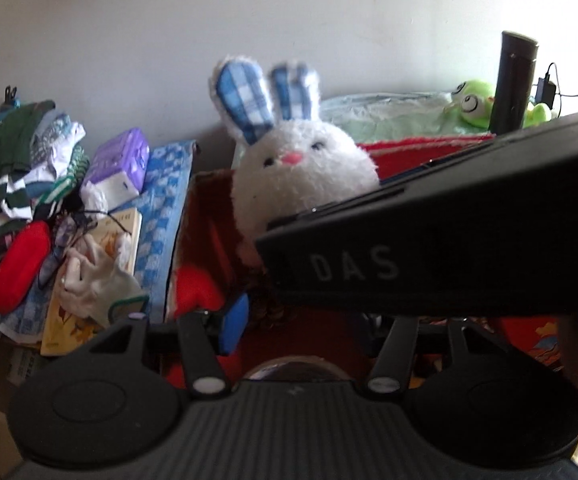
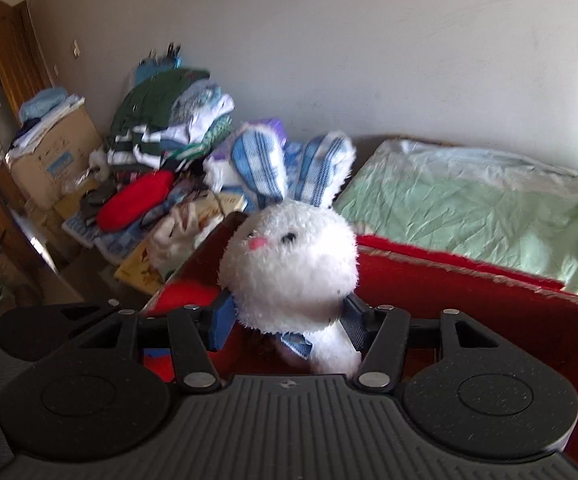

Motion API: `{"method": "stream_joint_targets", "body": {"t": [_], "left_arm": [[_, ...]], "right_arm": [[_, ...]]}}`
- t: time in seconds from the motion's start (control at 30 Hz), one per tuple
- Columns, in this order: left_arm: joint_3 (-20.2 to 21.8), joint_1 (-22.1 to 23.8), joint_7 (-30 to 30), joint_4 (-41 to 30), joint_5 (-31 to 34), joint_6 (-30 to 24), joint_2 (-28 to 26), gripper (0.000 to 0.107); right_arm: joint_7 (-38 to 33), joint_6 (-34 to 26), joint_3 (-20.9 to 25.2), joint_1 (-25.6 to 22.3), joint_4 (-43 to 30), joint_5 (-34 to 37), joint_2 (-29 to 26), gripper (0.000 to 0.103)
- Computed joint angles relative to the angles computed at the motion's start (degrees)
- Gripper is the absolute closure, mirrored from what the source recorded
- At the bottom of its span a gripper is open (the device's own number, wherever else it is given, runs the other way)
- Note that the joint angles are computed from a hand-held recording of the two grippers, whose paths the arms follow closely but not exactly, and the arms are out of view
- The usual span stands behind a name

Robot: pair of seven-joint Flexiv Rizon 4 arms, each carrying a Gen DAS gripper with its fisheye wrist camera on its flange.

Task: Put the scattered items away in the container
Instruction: 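Lift the bunny with the right gripper and carry it toward the red box, then lower the bunny into the red box and open the right gripper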

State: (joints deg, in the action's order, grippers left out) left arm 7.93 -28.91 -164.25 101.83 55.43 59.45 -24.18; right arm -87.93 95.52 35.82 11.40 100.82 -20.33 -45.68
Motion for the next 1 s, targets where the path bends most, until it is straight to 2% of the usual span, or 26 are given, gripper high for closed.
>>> {"method": "stream_joint_targets", "body": {"t": [0.1,0.2,0.3,0.47,0.57,0.73,0.87,0.97,1.0], "left_arm": [[-0.18,0.82,0.4,0.61,-0.74,1.85,0.25,0.049],[-0.09,1.03,0.79,0.86,-1.35,2.68,0.34,0.049],[-0.11,0.38,2.09,0.3,-1.43,1.75,-0.2,0.048],[0.32,0.7,1.25,0.83,-1.68,4.53,-0.12,0.048],[0.81,0.72,1.1,0.93,-1.93,5.77,-0.21,0.048],[1.02,-0.23,2.7,-0.36,-2.59,3.36,-1.14,0.046],[1.6,-0.19,1.1,0.4,-2.05,5.57,-0.68,0.045],[1.97,-0.17,-0.36,1.18,-1.81,7.24,-0.17,0.045],[2.01,-0.22,-0.7,1.34,-1.8,7.54,-0.03,0.045]], "right_arm": [[-2.51,-2.7,5.03,-3.24,-1.27,-0.92,-2.13,0.044],[-7.72,-11.38,12.74,-7.31,-4.73,1.21,-5.62,0.042],[-5.83,-14.96,11.8,-6.42,-6.21,2.19,-5.2,0.037],[-9.2,-21.68,17.43,-10.01,-9.48,8.15,-7.82,0.032],[-10.22,-21.83,18.44,-10.87,-10.04,11.65,-8.11,0.031],[-11.15,-24.8,19.84,-11.77,-12.31,17.28,-8.91,0.029],[-11.76,-20.75,19.71,-12.47,-11.32,22.55,-7.84,0.029],[-13.11,-19.91,21.1,-14.03,-10.83,26.52,-7.69,0.036],[-13.05,-19.3,20.52,-13.8,-10.64,27.55,-7.12,0.041]]}}
